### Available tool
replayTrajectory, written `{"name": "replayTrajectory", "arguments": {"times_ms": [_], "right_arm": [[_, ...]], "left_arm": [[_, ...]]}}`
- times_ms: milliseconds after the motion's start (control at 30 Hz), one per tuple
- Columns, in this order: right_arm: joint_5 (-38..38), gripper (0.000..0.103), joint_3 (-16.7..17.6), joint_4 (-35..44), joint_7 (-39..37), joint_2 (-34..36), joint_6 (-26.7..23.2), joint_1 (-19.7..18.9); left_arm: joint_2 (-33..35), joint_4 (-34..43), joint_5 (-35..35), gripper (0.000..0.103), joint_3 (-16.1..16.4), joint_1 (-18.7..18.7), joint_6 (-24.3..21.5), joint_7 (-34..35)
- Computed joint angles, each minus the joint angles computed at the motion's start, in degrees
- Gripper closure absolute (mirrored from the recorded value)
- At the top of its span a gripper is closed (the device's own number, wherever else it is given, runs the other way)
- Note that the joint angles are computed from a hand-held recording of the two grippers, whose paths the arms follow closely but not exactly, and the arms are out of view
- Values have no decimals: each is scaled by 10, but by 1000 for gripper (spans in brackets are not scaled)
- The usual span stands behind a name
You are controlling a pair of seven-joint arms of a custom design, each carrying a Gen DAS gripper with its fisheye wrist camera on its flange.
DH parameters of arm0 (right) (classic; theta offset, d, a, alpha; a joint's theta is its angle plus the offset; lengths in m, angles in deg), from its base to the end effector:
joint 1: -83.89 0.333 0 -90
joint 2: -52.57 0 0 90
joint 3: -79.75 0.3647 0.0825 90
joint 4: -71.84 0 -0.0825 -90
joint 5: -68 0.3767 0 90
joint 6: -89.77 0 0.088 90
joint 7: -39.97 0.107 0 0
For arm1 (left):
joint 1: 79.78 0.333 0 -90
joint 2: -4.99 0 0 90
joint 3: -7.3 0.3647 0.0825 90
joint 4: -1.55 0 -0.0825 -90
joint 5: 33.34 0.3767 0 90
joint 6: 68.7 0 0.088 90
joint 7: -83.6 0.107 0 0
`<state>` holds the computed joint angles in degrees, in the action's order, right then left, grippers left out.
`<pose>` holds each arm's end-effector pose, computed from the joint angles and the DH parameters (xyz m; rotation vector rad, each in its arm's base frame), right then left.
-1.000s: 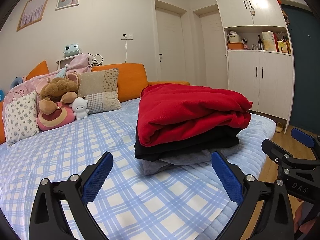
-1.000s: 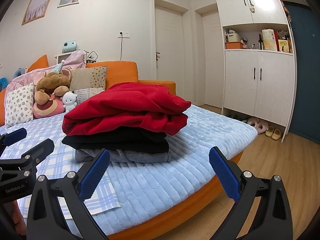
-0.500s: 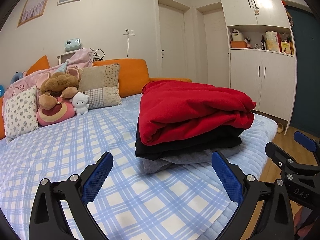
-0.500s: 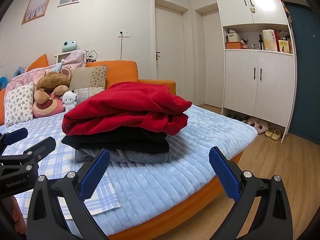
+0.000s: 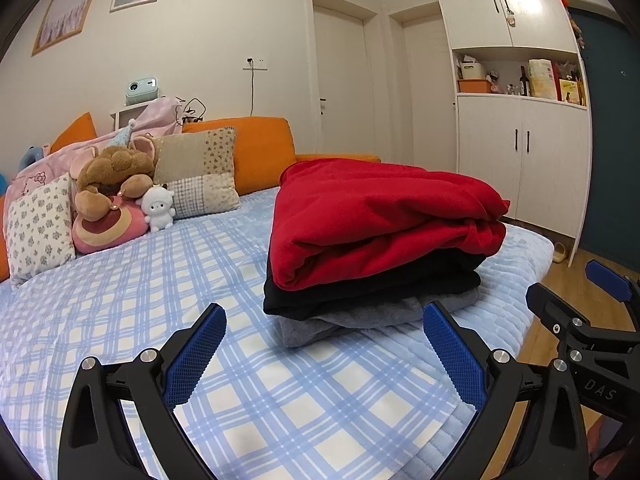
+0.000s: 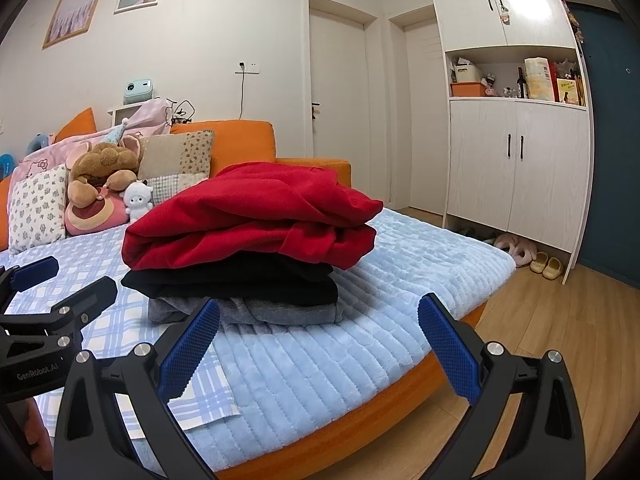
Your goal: Fold large clothes
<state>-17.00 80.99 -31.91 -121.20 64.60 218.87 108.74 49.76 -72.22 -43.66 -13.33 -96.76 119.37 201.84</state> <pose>0.5990 0.2615 0.5216 -1.0840 1.8857 -1.3093 0.7191 -0.3796 0.4872 -0.9413 1.9570 -1.3677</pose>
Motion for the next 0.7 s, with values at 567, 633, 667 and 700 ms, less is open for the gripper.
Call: {"name": "replayTrajectory", "arguments": {"times_ms": [567, 633, 667, 700], "right_arm": [[13, 5, -3, 3, -11, 4, 6, -1], [12, 5, -3, 3, -10, 4, 6, -1], [11, 5, -3, 4, -9, 5, 6, -1], [11, 5, -3, 4, -9, 5, 5, -1]], "left_arm": [[-4, 1, -4, 3, 65, -42, 12, -20], [-6, -1, -10, 3, 85, -56, 21, -23], [-6, -1, -10, 3, 83, -55, 23, -23], [-6, -2, -8, 3, 72, -47, 23, -22]]}}
